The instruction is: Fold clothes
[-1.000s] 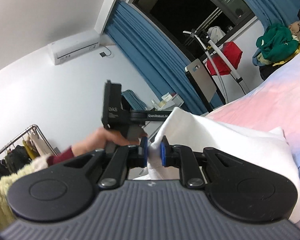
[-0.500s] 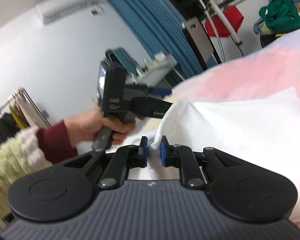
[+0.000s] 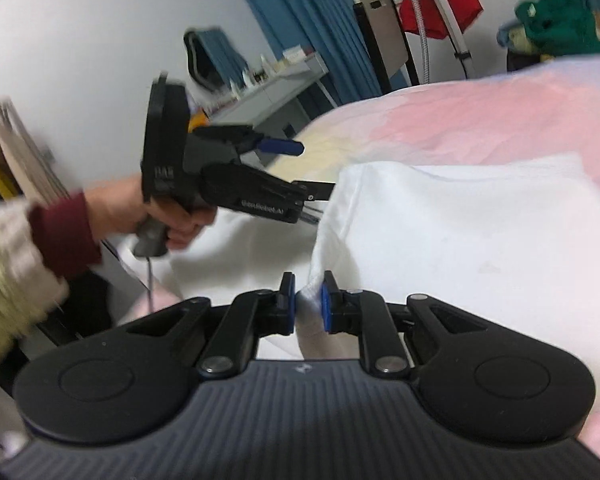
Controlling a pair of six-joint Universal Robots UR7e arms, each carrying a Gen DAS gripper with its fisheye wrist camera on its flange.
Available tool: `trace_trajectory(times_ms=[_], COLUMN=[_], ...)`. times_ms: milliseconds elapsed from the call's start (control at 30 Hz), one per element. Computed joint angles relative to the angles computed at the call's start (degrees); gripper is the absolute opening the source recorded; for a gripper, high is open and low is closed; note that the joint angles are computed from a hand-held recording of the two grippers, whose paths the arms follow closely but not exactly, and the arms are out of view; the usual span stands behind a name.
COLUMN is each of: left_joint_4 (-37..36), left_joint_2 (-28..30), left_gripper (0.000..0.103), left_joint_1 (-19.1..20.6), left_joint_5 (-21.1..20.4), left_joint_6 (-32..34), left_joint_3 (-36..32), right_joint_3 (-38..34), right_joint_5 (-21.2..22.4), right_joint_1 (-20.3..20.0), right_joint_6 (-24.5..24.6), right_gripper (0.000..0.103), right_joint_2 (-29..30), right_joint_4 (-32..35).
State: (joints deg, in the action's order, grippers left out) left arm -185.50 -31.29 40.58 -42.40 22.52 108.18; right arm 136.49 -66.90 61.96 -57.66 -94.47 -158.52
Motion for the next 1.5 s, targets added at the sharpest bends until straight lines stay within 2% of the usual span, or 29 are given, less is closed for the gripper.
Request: trace_trajectory(times_ms=[133,167,233,300,367,433,533,633,700,767,833,933,1000,1067,1100,1167,1233,1300,1367,1433,1500], left_joint_4=[-1.6,-2.7,-4.5,-7.4,-11.1,-11.2,-12.8,-16.5,-17.3,-16.9,-14.1,-8.2,-6.4,-6.1,-6.5,-8.1,-8.3,-7.0,-5.5,-3.8,-1.5], left_joint_2=[2.0,3.0,4.1,4.7,5.6,5.9,5.8,4.1,2.5,1.7,1.9,3.1,3.8,4.2,4.2,3.8,2.4,-0.6,-4.4,-9.6,-15.3], left_gripper=[0.074,0.064,0.052,0.043,0.025,0.009,0.006,0.006,0.006,0.007,0.007,0.008,0.012,0.028,0.033,0.055,0.064,0.067,0.083,0.091,0.097], left_joint_1=[0.7,1.2,2.1,2.9,3.4,4.0,5.2,6.6,7.4,7.7,7.8,8.5,9.0,9.3,9.2,8.4,7.3,5.6,3.7,1.5,-1.1], left_joint_5=[-2.7,-3.2,-5.1,-8.1,-10.6,-12.2,-15.3,-19.9,-22.9,-23.3,-20.7,-16.6,-15.2,-14.0,-13.3,-10.8,-8.4,-5.4,-2.5,0.6,2.9], left_joint_6=[-0.8,-0.1,0.2,-0.1,0.4,-0.7,-2.7,-6.1,-8.5,-9.8,-10.6,-12.1,-13.9,-15.5,-15.9,-16.1,-19.4,-25.1,-31.5,-39.6,-49.2], left_joint_3=[-0.8,-1.6,-2.9,-3.0,-2.9,-3.5,-3.7,-3.0,-2.6,-3.0,-4.4,-6.5,-7.2,-7.4,-7.1,-6.1,-4.0,-0.2,4.4,10.4,17.5], right_joint_3=[0.0,0.2,0.6,0.6,0.7,0.8,1.6,2.3,2.8,2.3,1.5,0.5,0.1,0.0,-0.2,-0.6,-1.0,-0.8,-0.5,0.6,1.7], right_joint_5=[-2.9,-3.9,-6.2,-8.2,-9.9,-11.5,-12.2,-10.5,-7.8,-5.5,-5.1,-9.8,-10.9,-10.7,-10.7,-10.4,-10.0,-10.1,-9.8,-8.5,-7.6], right_joint_1=[1.0,1.5,2.4,3.0,3.5,4.0,4.2,4.3,3.9,3.9,4.3,6.1,6.1,5.9,5.9,6.0,5.8,5.9,6.0,5.4,5.1], right_joint_6=[0.7,0.4,-0.7,-1.5,-1.4,-0.9,-0.1,0.7,1.3,3.5,5.1,6.3,6.2,6.2,6.6,8.0,9.7,10.1,9.5,8.2,7.1], right_gripper=[0.017,0.017,0.018,0.02,0.021,0.023,0.025,0.025,0.025,0.026,0.025,0.025,0.025,0.025,0.025,0.025,0.025,0.027,0.038,0.067,0.079], right_joint_2=[2.1,2.6,3.5,4.3,5.3,6.4,6.9,8.0,8.5,10.0,11.9,16.5,18.6,18.7,18.2,17.2,16.8,16.6,16.3,15.4,14.6], right_joint_4=[-0.9,-1.5,-2.7,-3.2,-4.5,-6.0,-8.2,-11.6,-13.5,-14.9,-16.0,-20.7,-22.3,-22.2,-21.2,-19.2,-18.1,-18.5,-18.8,-19.2,-20.2])
